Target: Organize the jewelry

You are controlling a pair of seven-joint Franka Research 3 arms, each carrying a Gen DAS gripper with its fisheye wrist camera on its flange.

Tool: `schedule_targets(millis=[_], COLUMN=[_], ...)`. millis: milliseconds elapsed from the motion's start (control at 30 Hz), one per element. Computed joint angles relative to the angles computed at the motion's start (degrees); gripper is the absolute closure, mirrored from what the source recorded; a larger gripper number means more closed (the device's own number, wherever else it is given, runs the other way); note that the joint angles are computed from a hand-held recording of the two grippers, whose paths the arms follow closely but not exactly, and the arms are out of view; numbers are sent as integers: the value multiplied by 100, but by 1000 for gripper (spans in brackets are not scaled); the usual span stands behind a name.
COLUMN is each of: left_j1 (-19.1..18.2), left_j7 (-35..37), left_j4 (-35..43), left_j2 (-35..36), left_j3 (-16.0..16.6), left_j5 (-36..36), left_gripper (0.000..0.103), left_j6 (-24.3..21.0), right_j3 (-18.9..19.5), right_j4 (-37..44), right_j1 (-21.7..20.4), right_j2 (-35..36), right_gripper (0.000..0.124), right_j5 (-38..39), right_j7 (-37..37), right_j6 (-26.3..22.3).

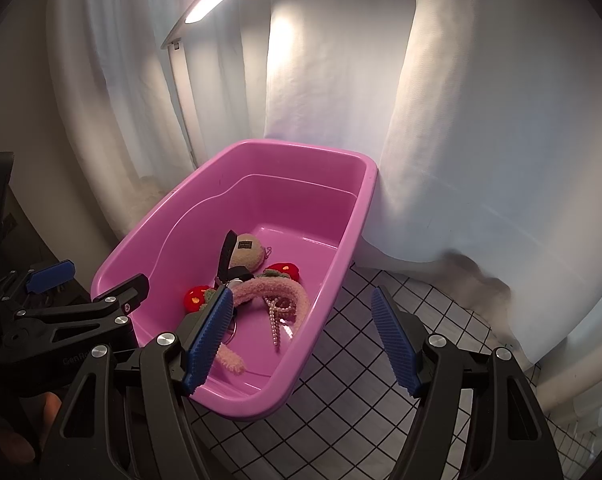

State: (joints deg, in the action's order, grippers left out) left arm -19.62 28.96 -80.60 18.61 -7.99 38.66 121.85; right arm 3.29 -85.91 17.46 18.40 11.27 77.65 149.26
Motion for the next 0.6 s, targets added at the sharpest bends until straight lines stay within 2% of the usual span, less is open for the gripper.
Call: schedule_targets(millis=[600], left_j1=[17], left_j7=[-103], left_j4=[-31], left_j2=[-17], left_j3=[-4], left_j5=[-63], left_gripper=[6], left_j6=[-5], right_j3=[6], right_j4=[-137], right_j1=[-4], right_j2=[-83], right_gripper=[55], right_j5=[20], right_j7=[-29], right_j6=[32])
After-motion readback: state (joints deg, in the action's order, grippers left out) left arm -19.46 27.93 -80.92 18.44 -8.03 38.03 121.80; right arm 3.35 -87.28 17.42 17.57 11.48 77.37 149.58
